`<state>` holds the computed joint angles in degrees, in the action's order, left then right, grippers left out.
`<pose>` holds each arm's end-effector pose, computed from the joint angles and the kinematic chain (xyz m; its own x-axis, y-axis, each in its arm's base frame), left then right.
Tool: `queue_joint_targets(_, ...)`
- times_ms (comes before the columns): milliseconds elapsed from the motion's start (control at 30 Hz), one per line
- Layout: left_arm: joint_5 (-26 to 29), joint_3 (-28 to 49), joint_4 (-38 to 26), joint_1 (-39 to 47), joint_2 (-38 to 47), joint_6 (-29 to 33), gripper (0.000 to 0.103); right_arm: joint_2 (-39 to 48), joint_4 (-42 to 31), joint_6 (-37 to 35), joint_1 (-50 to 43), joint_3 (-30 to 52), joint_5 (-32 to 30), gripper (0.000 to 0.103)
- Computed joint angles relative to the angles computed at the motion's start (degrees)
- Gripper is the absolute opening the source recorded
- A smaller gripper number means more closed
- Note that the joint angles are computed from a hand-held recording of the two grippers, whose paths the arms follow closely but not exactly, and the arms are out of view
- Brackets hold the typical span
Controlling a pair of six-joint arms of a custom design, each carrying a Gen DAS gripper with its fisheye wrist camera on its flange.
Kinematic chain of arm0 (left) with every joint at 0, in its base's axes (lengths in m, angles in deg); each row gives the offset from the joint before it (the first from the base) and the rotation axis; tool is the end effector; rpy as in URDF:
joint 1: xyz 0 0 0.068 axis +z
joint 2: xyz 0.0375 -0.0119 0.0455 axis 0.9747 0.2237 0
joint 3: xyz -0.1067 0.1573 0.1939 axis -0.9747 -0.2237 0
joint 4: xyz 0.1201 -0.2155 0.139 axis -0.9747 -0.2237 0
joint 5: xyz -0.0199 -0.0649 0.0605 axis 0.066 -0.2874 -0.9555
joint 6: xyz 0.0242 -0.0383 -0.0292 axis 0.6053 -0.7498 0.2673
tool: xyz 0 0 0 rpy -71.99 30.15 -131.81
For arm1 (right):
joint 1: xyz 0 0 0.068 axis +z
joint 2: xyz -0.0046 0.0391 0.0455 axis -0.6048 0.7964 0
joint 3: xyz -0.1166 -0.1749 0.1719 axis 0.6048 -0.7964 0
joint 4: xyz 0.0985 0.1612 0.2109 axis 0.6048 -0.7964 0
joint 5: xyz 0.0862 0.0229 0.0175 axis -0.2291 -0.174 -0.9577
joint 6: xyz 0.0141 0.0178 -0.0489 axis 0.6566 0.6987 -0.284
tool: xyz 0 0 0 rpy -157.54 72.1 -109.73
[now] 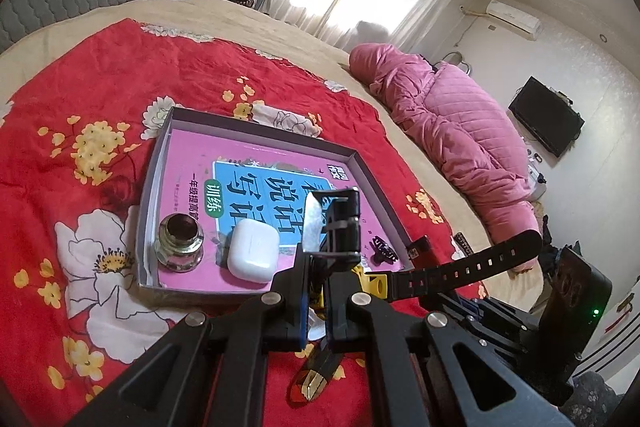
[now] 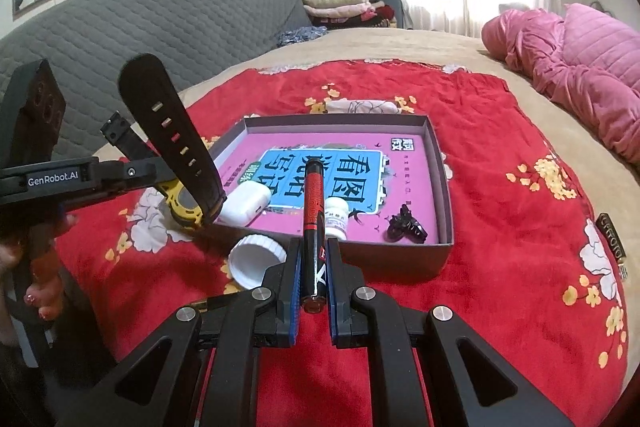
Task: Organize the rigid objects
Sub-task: 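Carry the red marker pen over the box and lower it with the right tool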
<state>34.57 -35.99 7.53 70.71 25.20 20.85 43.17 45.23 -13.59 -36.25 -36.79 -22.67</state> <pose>0.2636 -0.0353 0.1589 -0.6328 -0.4301 -0.6439 -0.0891 0.8664 -0.4912 0.2956 0.0238 0.1568 -0.5818 -0.3468 -0.7357 -0.6251 0.7694 0.1316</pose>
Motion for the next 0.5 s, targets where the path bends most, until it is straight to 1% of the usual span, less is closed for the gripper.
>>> queue_joint_targets(200,-4.4,3.0,-2.8,-1.6,1.9,1.4,0.005,0.7,1.1,0.6,-0.3,0.5,0.1,0.01)
queue_joint_targets(500,-4.2,5.4,-2.0,-1.1,6.7,2.1,0.005,3.7,3.0,3.0,-0.5,3.2,0.4,0.01)
